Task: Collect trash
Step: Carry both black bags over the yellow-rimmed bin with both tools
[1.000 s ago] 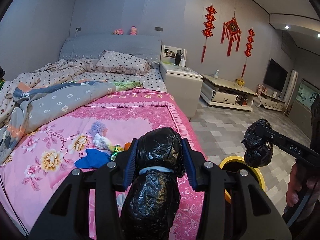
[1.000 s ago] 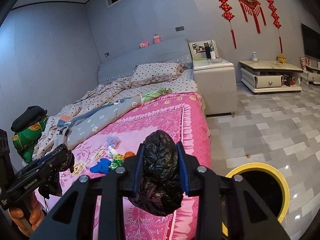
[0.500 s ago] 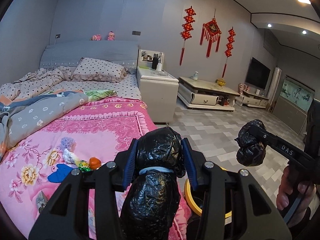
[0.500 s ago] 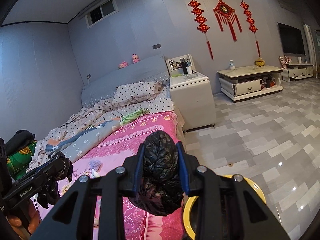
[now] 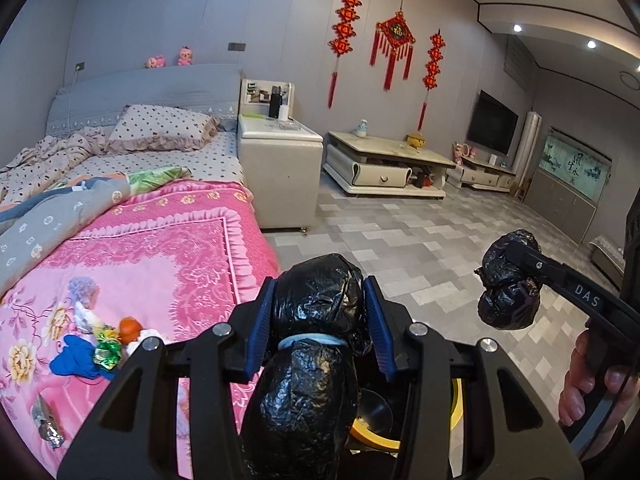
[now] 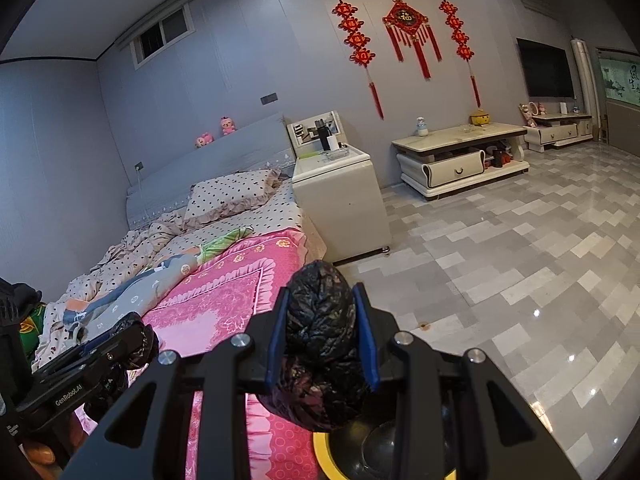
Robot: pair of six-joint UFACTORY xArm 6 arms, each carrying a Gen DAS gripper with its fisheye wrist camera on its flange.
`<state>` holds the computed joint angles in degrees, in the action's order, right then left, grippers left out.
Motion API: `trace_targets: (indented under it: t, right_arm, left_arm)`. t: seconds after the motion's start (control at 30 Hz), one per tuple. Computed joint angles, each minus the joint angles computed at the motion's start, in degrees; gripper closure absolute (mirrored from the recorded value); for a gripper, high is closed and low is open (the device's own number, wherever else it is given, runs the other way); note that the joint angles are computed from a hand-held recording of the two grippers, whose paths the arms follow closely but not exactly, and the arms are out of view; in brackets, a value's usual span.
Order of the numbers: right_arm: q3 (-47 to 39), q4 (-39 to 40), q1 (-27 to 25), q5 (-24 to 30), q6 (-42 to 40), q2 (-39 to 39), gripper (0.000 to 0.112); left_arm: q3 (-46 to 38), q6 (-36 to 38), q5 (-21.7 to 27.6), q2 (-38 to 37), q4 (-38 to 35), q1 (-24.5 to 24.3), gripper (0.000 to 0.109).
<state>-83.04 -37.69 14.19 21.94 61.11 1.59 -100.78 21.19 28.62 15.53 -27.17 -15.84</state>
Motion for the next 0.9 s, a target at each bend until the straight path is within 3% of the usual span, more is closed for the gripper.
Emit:
trace_targets:
  t: [0.27, 0.57, 0.9]
  right_arm:
    - [1.83, 0.34, -2.39, 1.13, 1.22, 0.37, 0.083]
    - [3.10, 4.86, -4.75, 0.41, -0.28, 3.15, 0.083]
    - [3.36, 11.17, -6.32, 3.32, -3.72, 6.79, 0.083]
  left_arm:
    - [-9.08, -3.55, 3.59, 9.19, 2.97, -2.54, 0.067]
    - [-22.11, -5.85, 11.43, 21.49, 4.77, -4.69, 0.067]
    - [-26.91, -7.13, 16.32, 28.29, 6.87, -6.36, 0.067]
